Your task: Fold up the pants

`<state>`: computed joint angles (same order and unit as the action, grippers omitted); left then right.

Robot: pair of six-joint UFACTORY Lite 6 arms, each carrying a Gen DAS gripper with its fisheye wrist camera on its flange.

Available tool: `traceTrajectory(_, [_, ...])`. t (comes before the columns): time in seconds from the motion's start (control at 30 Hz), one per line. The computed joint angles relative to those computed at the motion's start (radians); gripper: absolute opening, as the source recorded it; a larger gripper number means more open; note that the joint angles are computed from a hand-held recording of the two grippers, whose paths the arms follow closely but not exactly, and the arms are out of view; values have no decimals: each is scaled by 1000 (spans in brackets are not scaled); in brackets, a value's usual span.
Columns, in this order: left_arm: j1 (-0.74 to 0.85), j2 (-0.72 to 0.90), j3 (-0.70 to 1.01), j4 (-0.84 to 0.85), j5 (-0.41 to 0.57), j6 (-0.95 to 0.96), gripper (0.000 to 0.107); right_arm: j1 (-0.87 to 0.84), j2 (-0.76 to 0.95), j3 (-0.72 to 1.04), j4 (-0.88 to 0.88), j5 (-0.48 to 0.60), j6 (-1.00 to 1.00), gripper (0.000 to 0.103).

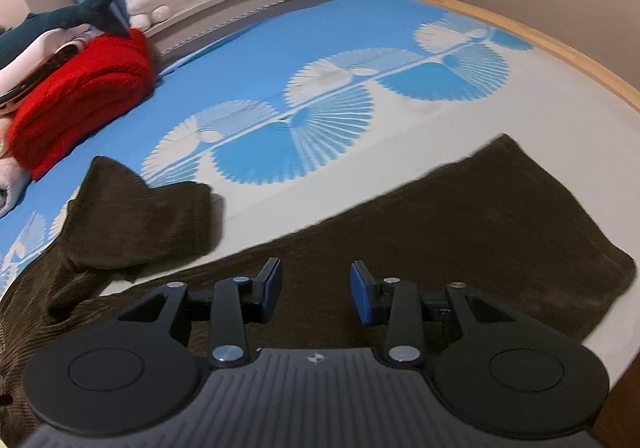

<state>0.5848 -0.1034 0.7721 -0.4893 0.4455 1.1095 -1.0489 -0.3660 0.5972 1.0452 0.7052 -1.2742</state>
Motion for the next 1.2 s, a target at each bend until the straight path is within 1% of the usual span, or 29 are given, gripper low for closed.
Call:
traceTrajectory(0.1, [-53,-6,-1,4,-56,-37,77,109,-7,-10,38,-73,17,40])
traceTrajectory(0.13, [-73,-18,-1,3,-66,-53,71,147,-1,-10,66,-97,12,39])
traceTrajectory(0.17, [-92,-38,-1,-13,-72,-56,64,177,7,-8,99,-112,1,36])
traceTrajectory(0.2, [-101,-63,5,-50,-73,-37,46,213,18,0,140,-124,-11,34])
traceTrajectory(0.23, [-113,-85,2,-102,-81,-6,33,242,24,5,186,-131,-31,34])
traceTrajectory(0.27, [-128,-111,2,-140,-83,3,28,265,30,12,241,-133,-65,34])
traceTrajectory(0.3, [-142,-130,16,-166,-69,-7,17,289,35,17,315,-129,-122,34])
traceTrajectory(0.33, [-156,-138,36,-166,-52,-46,10,309,40,19,380,-127,-172,34])
traceTrajectory(0.4, [-185,-158,90,-145,15,-164,10,353,77,44,473,-131,-236,34])
traceTrajectory(0.47, [-227,-123,193,-89,119,-332,10,423,138,98,506,-189,-238,33])
traceTrajectory(0.5, [-276,-87,263,-38,155,-430,10,451,176,133,510,-212,-223,32])
traceTrajectory(0.53, [-340,-44,335,21,167,-512,10,467,230,179,508,-211,-199,31])
traceTrajectory(0.57, [-416,1,406,87,160,-596,11,480,286,226,509,-205,-174,27])
traceTrajectory(0.6, [-467,41,461,121,149,-648,11,495,346,278,505,-204,-143,23])
traceTrajectory(0.63, [-511,81,507,123,128,-679,11,508,394,321,499,-213,-112,22])
traceTrajectory(0.7, [-560,136,526,47,62,-656,11,526,486,396,511,-227,-60,22])
traceTrajectory(0.73, [-572,158,506,-37,37,-585,11,526,541,441,497,-212,-8,22])
traceTrajectory(0.77, [-584,202,512,-83,46,-537,11,525,595,492,459,-193,71,22])
traceTrajectory(0.8, [-603,263,537,-87,76,-528,11,522,643,533,425,-172,135,23])
traceTrajectory(0.87, [-643,355,570,-72,88,-519,11,528,726,610,344,-150,247,25])
traceTrajectory(0.9, [-664,401,599,-36,89,-534,11,546,783,670,270,-163,327,28])
traceTrajectory(0.97, [-698,468,634,12,62,-550,13,571,848,724,223,-210,382,35])
traceTrajectory(1.0, [-707,495,650,20,58,-554,17,582,877,749,186,-231,429,36])
traceTrajectory(1.03, [-713,529,674,38,70,-572,26,586,907,777,129,-236,500,37])
traceTrajectory(1.1, [-718,564,686,88,90,-612,36,582,957,826,76,-195,564,38])
traceTrajectory(1.13, [-722,578,695,98,93,-612,38,579,983,856,57,-160,579,39])
traceTrajectory(1.17, [-730,585,696,112,86,-614,42,577,999,877,47,-139,584,44])
traceTrajectory(1.2, [-741,604,711,139,81,-631,50,583,1010,893,23,-135,602,50])
